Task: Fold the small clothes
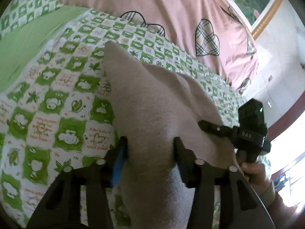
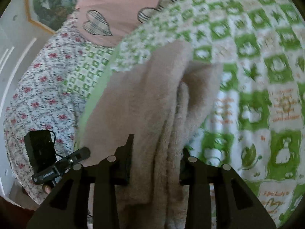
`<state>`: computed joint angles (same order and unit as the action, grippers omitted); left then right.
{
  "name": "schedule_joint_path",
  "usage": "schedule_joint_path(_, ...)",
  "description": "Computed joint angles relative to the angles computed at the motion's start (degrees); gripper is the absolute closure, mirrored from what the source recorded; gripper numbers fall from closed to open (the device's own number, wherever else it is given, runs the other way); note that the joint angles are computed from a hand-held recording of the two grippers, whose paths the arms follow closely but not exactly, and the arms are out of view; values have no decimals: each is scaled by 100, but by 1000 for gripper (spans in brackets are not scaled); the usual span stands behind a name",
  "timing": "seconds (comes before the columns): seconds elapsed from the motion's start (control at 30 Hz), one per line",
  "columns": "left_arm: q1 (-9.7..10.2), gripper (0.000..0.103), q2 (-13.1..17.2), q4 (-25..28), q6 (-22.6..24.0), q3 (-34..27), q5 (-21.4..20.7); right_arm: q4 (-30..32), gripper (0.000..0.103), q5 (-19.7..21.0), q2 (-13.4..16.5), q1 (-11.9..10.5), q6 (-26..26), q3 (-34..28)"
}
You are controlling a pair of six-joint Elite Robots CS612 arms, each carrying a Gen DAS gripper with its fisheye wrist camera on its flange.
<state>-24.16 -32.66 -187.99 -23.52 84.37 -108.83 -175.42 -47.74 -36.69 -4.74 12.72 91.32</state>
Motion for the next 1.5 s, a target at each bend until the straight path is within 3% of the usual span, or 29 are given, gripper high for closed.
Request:
schedule_joint_path(0.03,-4,49,-2,0,-31,-10,4,60,50,-91,-36,-3,5,29)
schedule_joint_path(0.13,-8,47,-57,-37,-72,15,125,48,38,-557,-199,-23,43,143)
schedule_joint_path(0.23,4,44,-93,-203,-186,39,334,-396,38,-909,-308,-46,267,217)
schedule_joint_path(0.3,15,44,-79,-186,-284,1,397,-657,38,-927,-303,-58,343,160)
schedule_joint_path(0.37,5,44,-71,-73,-313,-24,501,-461,39,-870,-239,-28,235,-59)
schedule_joint_path(0.4,3,44,-54,-26,-341,-43,516,-279,46,-870,-189,-7,165,-189)
schedule_joint_path(0.43,4,44,-43,-6,-369,-51,513,18,68,-913,-123,26,68,-357)
schedule_joint_path(0.47,0,45,-40,14,-393,-54,531,328,82,-1004,-66,58,2,-514)
schedule_joint_path(0.53,-25,48,-53,50,-370,-50,622,338,91,-1116,-27,84,-47,-645)
schedule_joint_path(0.63,-87,52,-88,278,-167,-70,785,-46,95,-1478,-85,133,-192,-658)
schedule_joint_path(0.7,-154,52,-91,460,-13,-103,999,96,95,-1616,-44,137,-221,-750)
schedule_joint_path(0.83,-186,51,-56,566,-18,-143,1148,565,93,-1717,101,140,-243,-876)
schedule_joint_path(0.93,-179,51,-151,487,-50,1,1191,292,84,-1554,2,69,102,-639)
schedule_joint_path(1.03,-215,52,-335,307,138,316,1401,-135,83,-1436,-264,17,196,-196)
schedule_joint_path(1.1,-238,52,-473,70,277,613,1423,-351,80,-1318,-444,-13,122,113)
schedule_joint_path(1.23,-297,52,-688,-357,518,1178,1314,-838,60,-957,-812,-82,-117,900)
schedule_joint_path(1.4,-448,51,-788,-663,914,1691,1275,-955,59,-620,-1000,-112,-368,1506)
schedule_joint_path(1.5,-527,51,-731,-595,1046,1721,1397,-669,59,-761,-1018,-38,-719,1575)
